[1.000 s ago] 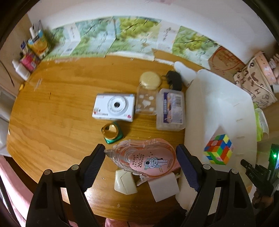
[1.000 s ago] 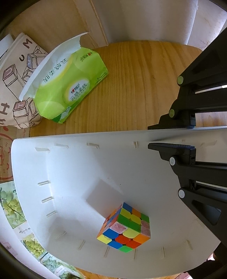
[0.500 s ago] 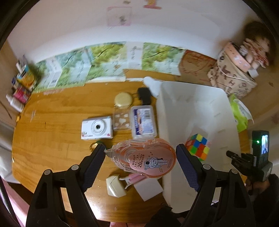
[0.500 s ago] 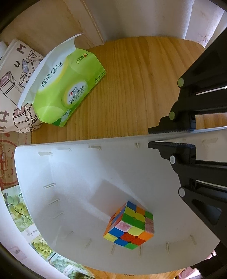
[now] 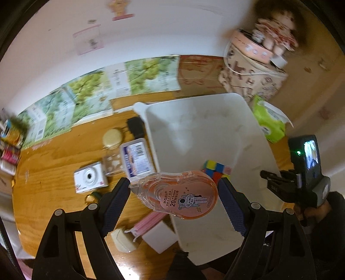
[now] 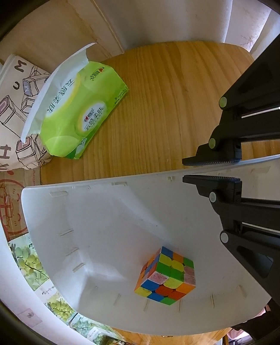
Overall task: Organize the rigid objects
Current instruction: 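Carry the tape dispenser over the tray with the left tool and release it, then move the open left tool back toward the cream-coloured box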
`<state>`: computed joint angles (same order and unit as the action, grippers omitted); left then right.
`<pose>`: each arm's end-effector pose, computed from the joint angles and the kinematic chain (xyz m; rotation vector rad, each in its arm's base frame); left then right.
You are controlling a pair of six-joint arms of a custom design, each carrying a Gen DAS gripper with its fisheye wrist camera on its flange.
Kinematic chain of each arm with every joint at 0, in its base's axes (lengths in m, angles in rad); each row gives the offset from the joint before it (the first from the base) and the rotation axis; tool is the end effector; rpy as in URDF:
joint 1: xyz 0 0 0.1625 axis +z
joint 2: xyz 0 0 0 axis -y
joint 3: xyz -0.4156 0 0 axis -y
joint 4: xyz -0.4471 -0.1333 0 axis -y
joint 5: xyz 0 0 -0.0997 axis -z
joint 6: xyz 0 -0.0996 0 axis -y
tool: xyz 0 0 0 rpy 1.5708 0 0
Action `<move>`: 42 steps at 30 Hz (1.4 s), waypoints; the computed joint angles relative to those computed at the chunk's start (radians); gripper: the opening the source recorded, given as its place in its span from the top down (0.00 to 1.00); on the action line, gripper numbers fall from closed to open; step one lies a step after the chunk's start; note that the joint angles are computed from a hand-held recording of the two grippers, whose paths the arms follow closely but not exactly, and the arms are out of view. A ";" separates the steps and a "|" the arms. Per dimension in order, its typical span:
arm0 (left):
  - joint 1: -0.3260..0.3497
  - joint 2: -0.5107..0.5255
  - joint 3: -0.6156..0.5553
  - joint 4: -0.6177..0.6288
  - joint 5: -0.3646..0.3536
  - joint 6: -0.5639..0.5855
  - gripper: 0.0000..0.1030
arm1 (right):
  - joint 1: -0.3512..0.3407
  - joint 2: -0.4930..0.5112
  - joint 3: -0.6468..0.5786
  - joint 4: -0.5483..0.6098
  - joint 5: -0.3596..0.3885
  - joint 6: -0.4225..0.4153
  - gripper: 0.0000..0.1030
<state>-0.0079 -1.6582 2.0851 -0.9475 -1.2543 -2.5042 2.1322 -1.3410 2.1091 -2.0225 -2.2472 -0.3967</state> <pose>-0.3395 -0.1616 0.2578 -0.7938 2.0431 -0.8838 0.3192 -0.3743 0.1517 1.2391 -2.0903 -0.3155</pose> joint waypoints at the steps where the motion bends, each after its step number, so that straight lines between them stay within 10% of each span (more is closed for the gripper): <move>1: 0.005 0.002 0.000 -0.009 0.010 0.015 0.18 | -0.001 0.001 -0.003 0.003 -0.001 0.001 0.92; 21: 0.071 0.023 0.041 -0.207 0.098 0.238 0.17 | 0.004 0.027 -0.026 0.040 -0.045 -0.004 0.92; 42: -0.050 0.007 0.037 -0.054 0.012 -0.095 0.16 | 0.015 -0.003 0.038 -0.003 -0.046 -0.033 0.92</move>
